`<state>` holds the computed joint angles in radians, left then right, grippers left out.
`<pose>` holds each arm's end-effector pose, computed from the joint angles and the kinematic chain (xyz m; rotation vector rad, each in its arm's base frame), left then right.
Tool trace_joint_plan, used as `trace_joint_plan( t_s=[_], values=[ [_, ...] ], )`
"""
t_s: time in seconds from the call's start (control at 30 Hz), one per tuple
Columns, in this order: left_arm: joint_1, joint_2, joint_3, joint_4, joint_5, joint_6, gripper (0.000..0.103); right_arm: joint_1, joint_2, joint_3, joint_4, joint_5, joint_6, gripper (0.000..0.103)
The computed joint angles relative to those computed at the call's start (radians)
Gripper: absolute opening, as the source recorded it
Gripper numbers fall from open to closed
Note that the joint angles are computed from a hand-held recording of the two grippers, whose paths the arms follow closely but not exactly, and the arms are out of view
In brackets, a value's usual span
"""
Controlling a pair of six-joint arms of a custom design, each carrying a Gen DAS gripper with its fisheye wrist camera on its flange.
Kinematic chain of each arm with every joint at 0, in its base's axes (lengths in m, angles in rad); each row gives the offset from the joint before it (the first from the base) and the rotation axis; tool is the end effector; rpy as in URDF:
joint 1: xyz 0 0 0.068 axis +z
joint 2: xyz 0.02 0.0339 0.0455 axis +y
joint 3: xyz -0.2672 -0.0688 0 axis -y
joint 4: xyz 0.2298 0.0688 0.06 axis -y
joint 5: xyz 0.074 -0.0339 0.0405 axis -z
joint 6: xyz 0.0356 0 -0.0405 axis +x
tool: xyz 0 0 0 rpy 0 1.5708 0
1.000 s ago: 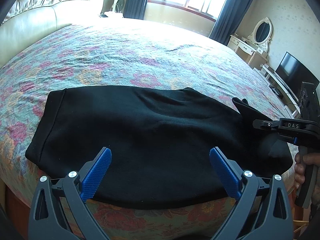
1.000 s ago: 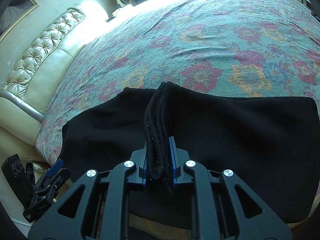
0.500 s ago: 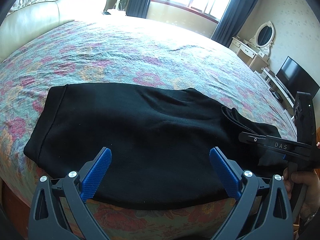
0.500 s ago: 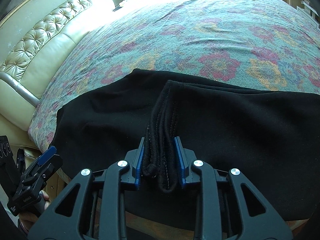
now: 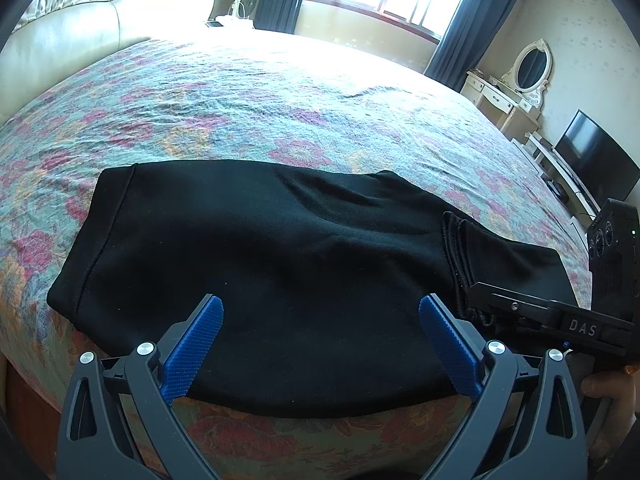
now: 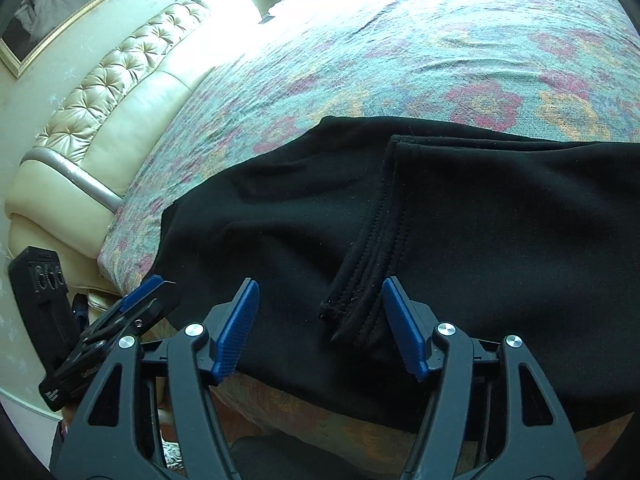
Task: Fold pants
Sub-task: 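Fold the held leg ends over the pants body with the right tool, then release the leg ends and pull the right tool back from the pants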
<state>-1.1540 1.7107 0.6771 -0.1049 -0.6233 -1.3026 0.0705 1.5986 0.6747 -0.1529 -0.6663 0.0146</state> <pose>0.1281 -0.2380 0.1179 -0.3485 2.3881 -0.2375 0.2600 0.0404 0.1436 -0.2923 2.5307 0.9047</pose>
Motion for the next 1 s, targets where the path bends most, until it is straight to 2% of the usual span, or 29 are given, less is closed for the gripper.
trace_joint_plan(
  t_s=[0.1,0.2,0.33,0.4,0.5,0.6,0.63,0.73,0.9,0.93,1.0],
  values=[
    [0.002,-0.002,-0.012,0.009,0.002,-0.006,0.098,-0.166,-0.103,-0.047,-0.014,-0.139,-0.035,0.064],
    [0.004,-0.002,-0.020,0.013,0.004,-0.010,0.098,-0.362,-0.109,-0.030,-0.068,-0.225,-0.114,0.064],
    [0.006,0.002,-0.024,0.013,0.007,-0.020,0.098,-0.551,0.047,0.062,-0.174,-0.280,-0.226,0.064],
    [0.010,0.000,-0.031,0.021,0.012,-0.017,0.098,-0.645,0.128,0.130,-0.249,-0.352,-0.281,0.064],
    [0.006,0.006,-0.029,0.009,0.012,-0.027,0.098,-0.788,0.197,0.231,-0.351,-0.386,-0.346,0.065],
    [0.009,0.014,-0.036,0.021,0.021,-0.035,0.098,-0.867,0.298,0.319,-0.425,-0.312,-0.391,0.071],
    [0.013,0.017,-0.040,0.031,0.026,-0.033,0.098,-0.888,0.357,0.352,-0.485,-0.307,-0.434,0.072],
    [0.015,0.028,-0.042,0.047,0.035,-0.026,0.098,-0.913,0.557,0.456,-0.702,-0.342,-0.584,0.072],
    [0.002,0.046,-0.017,0.027,0.032,-0.022,0.098,-0.898,0.679,0.487,-0.782,-0.423,-0.672,0.071],
    [0.002,0.049,-0.013,0.027,0.034,-0.019,0.098,-0.889,0.675,0.486,-0.780,-0.412,-0.679,0.067],
    [0.000,0.056,-0.006,0.024,0.035,-0.015,0.098,-0.873,0.657,0.473,-0.750,-0.384,-0.681,0.046]
  ],
)
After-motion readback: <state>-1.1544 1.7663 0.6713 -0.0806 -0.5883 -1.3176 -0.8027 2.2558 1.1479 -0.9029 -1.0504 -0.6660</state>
